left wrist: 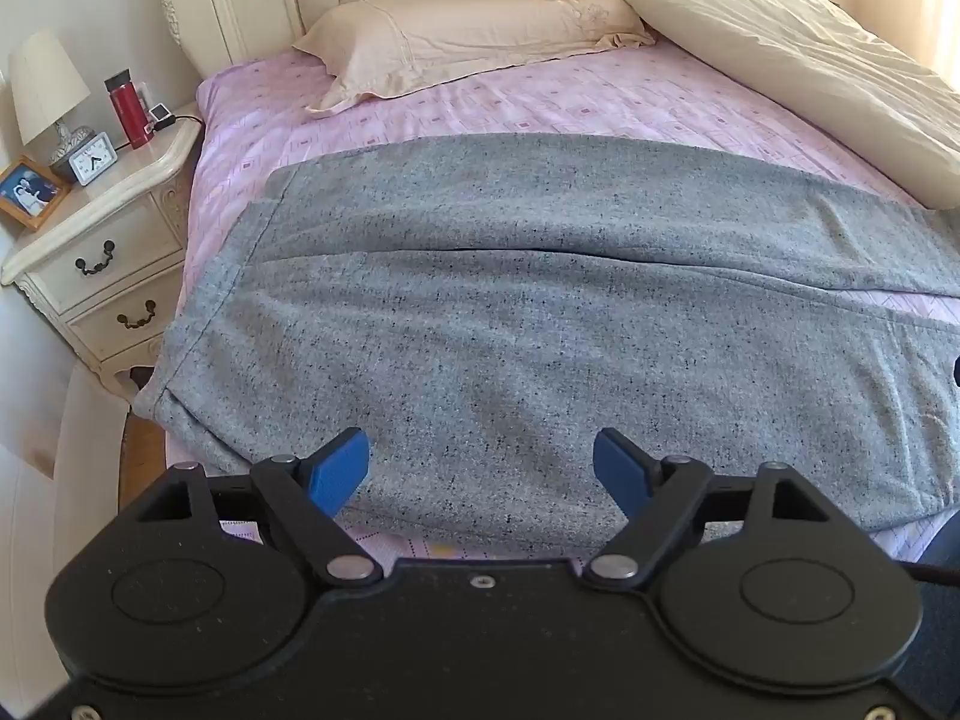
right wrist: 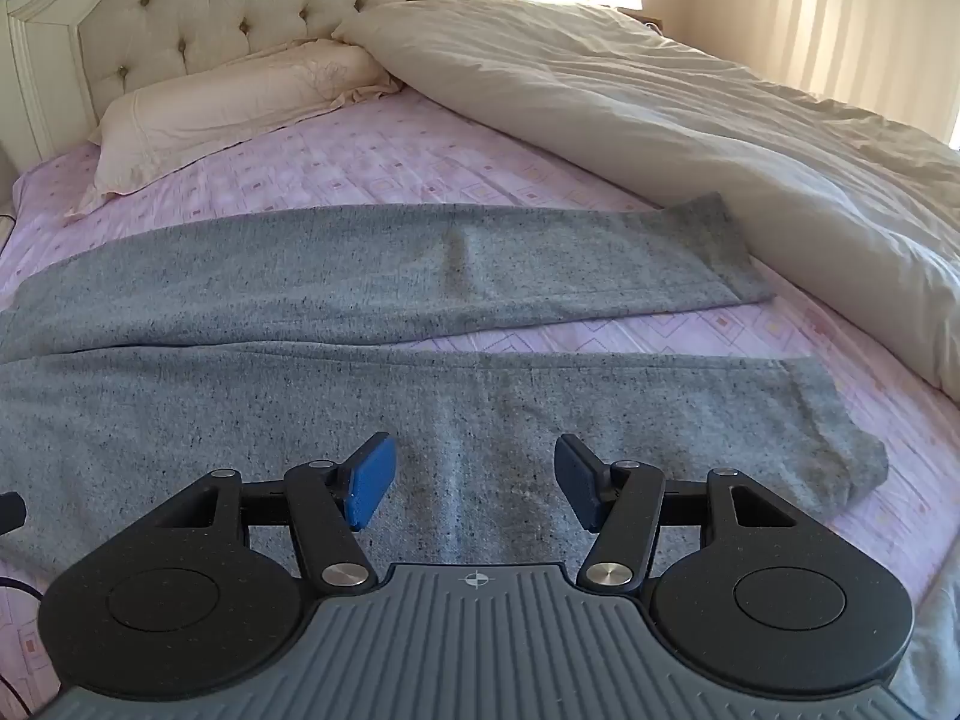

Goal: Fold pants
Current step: 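Move the right gripper to the trouser leg hems and the left to the waistband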

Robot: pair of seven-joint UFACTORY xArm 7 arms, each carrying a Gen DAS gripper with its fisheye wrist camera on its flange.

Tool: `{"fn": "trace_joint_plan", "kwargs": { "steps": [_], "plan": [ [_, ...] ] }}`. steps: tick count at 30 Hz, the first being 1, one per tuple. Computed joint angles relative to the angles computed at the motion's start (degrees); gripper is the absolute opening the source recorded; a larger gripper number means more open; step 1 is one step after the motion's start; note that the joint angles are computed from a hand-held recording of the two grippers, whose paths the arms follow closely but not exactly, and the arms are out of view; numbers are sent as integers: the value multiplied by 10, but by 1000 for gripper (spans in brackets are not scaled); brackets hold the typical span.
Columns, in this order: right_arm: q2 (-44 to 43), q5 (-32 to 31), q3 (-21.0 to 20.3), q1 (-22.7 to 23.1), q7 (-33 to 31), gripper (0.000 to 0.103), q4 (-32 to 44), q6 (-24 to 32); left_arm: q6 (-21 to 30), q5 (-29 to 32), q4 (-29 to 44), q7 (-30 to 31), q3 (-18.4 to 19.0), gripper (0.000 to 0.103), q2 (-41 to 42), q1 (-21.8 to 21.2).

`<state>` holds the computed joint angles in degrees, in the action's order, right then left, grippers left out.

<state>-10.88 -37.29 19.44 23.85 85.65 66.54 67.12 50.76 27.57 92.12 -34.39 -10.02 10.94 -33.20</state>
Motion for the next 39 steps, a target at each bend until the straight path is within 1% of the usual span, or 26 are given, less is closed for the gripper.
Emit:
{"fn": "trace_joint_plan", "kwargs": {
  "steps": [9,13,29,33,34,37,39],
  "plan": [
    [-4,1,2,2,1,57,-2,4,0,-2,-2,1,0,82,-2,1],
    [-1,0,3,2,3,57,-2,1,0,-6,0,4,-1,80,-1,1],
    [-1,-1,1,1,3,57,1,1,-2,-8,1,11,-1,79,-1,0],
    [-14,-7,2,-2,21,57,-10,-10,-6,-8,0,14,0,79,-2,3],
    [-22,-11,5,-4,36,57,-14,-9,-7,-7,-2,15,1,79,-4,4],
    [-57,-15,9,-15,79,57,-44,-32,-12,-8,-5,18,5,79,-7,12],
    [-76,-20,21,-27,110,57,-55,-20,-14,-10,-6,16,8,79,-8,20]
  ]
}}
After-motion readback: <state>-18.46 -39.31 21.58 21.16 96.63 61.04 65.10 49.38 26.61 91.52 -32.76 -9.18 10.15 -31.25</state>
